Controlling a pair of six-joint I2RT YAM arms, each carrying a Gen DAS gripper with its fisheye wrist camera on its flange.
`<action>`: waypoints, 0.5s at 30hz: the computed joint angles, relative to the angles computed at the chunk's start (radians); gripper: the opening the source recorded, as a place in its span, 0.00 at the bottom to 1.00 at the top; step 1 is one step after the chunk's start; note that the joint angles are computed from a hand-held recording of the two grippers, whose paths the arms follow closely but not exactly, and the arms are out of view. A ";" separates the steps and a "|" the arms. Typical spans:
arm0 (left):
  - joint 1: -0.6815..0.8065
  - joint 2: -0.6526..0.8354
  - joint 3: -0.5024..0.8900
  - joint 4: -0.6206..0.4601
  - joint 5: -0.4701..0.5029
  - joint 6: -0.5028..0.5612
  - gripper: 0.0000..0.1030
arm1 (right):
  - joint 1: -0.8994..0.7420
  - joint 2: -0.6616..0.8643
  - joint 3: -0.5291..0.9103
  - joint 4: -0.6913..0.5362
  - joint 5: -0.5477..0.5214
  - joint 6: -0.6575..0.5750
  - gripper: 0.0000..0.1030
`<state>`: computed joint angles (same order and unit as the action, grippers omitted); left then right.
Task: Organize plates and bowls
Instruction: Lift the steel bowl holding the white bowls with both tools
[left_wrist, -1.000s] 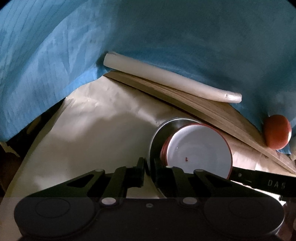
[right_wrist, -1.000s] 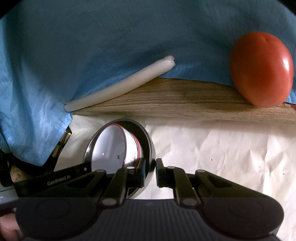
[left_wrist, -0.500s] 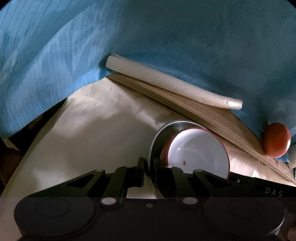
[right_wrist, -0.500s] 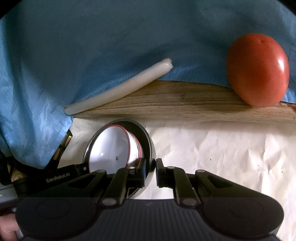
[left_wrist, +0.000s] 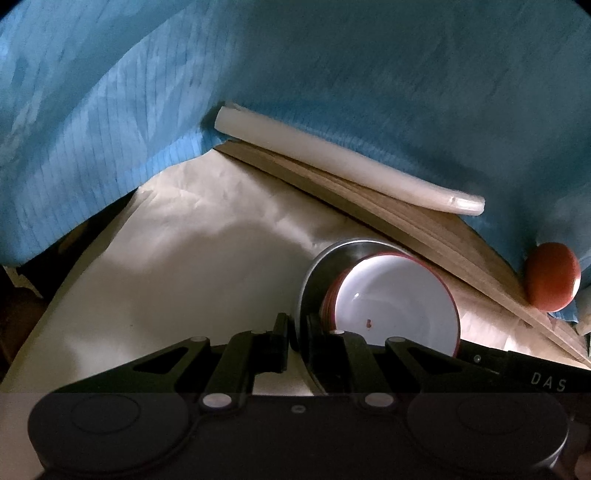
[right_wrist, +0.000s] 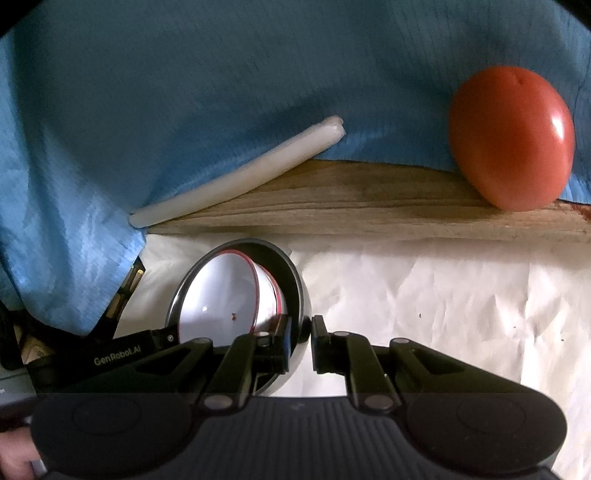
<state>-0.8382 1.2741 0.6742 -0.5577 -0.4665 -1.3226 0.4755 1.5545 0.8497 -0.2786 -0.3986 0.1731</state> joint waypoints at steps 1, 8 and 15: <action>-0.001 -0.001 0.001 -0.002 -0.002 0.001 0.08 | -0.003 -0.004 -0.002 -0.001 -0.002 -0.001 0.12; -0.023 -0.019 0.002 -0.017 -0.023 -0.006 0.08 | -0.025 -0.040 -0.028 0.005 -0.013 0.000 0.12; -0.043 -0.021 0.019 -0.032 -0.039 -0.009 0.08 | -0.034 -0.074 -0.049 0.010 -0.010 0.006 0.12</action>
